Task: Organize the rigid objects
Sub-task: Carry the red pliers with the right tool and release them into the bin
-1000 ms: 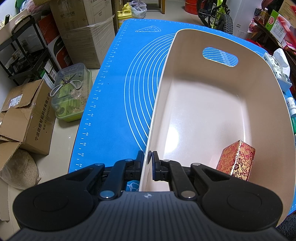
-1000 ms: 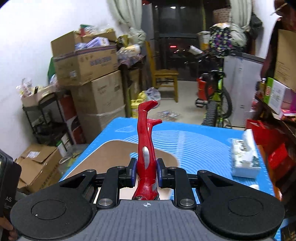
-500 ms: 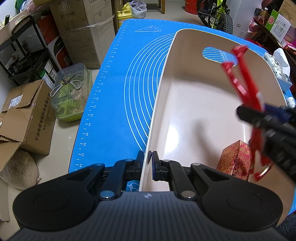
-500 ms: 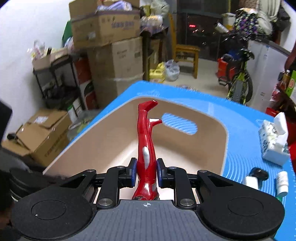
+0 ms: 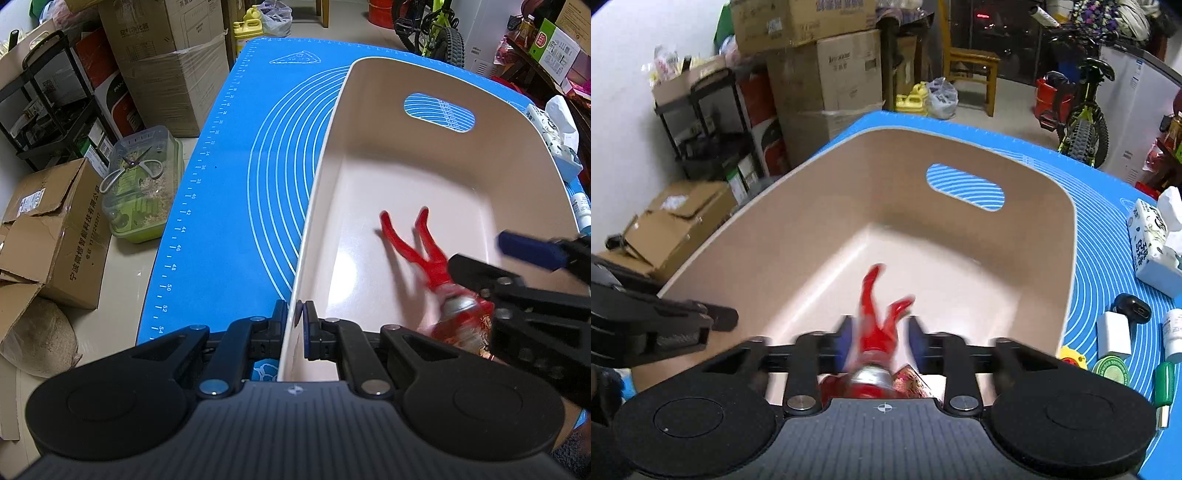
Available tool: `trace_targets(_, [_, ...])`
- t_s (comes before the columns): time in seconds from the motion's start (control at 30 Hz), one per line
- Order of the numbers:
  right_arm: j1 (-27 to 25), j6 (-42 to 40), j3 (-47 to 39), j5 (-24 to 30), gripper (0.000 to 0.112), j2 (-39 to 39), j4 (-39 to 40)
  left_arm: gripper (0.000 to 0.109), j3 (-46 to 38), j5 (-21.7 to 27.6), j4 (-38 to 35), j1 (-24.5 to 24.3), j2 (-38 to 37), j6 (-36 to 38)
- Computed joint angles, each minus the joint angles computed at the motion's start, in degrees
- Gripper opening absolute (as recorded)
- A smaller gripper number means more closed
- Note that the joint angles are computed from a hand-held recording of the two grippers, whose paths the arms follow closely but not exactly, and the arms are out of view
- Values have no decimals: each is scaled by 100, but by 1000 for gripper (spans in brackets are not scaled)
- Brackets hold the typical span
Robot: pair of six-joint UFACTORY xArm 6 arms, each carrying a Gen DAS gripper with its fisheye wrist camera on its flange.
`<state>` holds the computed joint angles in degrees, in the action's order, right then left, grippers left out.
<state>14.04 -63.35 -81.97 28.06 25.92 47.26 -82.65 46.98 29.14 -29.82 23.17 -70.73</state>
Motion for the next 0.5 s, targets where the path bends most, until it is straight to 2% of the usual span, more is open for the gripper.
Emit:
trace_targets(0.07, [-60, -178, 13, 66, 63, -82, 246, 10, -6, 6, -4, -2, 2, -3])
trace_targets(0.2, [-215, -473, -50, 142, 76, -186, 608, 10, -3, 7, -1, -1, -1, 0])
trace_targets(0.5, [-714, -919, -130, 215, 91, -405, 1251, 10, -5, 8, -1, -2, 0, 3])
